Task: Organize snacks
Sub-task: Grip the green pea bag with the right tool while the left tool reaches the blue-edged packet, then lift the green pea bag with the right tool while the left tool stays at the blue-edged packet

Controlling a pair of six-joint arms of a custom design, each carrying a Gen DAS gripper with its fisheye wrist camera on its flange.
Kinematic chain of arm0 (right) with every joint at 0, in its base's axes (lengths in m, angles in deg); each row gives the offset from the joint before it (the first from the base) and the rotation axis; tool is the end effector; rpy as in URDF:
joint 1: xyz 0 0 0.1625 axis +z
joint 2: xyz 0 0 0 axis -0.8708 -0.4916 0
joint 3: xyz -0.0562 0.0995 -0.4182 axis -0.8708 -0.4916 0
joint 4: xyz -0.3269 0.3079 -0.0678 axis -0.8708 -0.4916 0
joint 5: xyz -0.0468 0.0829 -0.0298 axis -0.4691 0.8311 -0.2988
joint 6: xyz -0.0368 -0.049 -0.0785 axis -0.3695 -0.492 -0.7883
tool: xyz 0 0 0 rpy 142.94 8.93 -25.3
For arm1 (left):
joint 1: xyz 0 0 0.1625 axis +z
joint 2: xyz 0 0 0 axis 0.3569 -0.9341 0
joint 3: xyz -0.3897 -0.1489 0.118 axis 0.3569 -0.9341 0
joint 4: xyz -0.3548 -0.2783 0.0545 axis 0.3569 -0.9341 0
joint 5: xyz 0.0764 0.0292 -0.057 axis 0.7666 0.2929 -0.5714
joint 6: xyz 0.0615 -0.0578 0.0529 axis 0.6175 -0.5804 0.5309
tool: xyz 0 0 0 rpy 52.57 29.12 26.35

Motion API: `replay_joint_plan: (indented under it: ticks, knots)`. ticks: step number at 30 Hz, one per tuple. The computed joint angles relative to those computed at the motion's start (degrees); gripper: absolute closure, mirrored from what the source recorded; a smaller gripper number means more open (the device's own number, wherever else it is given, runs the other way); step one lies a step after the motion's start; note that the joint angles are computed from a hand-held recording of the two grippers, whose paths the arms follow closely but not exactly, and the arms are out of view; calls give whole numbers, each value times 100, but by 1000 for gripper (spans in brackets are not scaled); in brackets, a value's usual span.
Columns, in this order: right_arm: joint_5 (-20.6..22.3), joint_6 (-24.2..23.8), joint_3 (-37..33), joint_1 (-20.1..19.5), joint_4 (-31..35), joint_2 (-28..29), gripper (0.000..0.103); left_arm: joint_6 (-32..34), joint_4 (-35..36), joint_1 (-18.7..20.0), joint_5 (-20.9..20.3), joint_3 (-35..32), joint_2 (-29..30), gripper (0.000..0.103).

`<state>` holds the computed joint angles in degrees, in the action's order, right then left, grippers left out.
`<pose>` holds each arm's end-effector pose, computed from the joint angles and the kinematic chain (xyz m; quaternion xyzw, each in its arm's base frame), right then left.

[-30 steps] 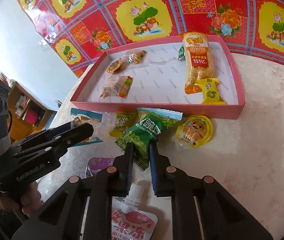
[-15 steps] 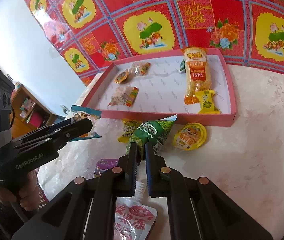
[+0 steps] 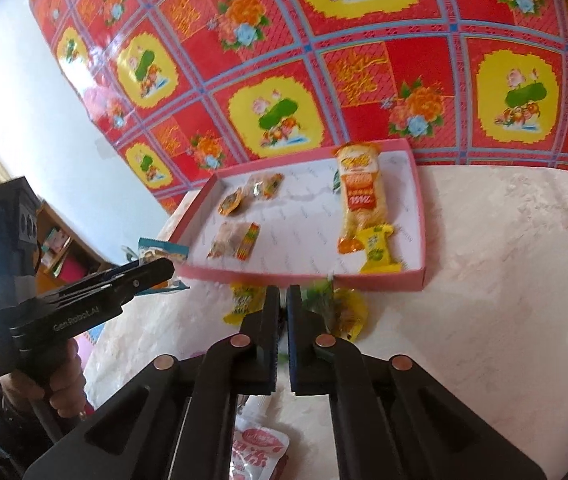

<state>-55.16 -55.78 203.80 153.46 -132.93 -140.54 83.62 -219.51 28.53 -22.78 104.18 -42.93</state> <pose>0.1203 -0.4391 0.1665 0.0157 -0.8863 0.4234 0.1868 -0.2528 -0.5698 0.1177 0.3177 0.9129 -0.1827 0.1799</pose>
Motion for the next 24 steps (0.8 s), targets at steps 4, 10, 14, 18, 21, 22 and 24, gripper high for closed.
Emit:
replay_joint_plan:
  ticks: [4,10,14,18,21,22,24]
  knots:
    - [-17,-8,-6,-17,107,-74,99,-17,-9,4,-14,-25,25,68]
    - [93,12,56,-91,274,-141,99,-38,3,2,-22,-15,22,68]
    - [60,-2,139,-96,330,-177,95,-64,14,1,-25,-8,20,68]
    - [-5,149,193,-147,485,-213,76,-66,-4,9,-35,6,12,68]
    - [15,253,238,-226,619,-219,67,-67,-13,12,-43,21,1,68]
    - [2,284,245,-244,670,-221,64,-63,-8,14,-45,11,5,68]
    - [-57,333,247,-262,744,-205,54,-63,-10,14,-48,18,-3,68]
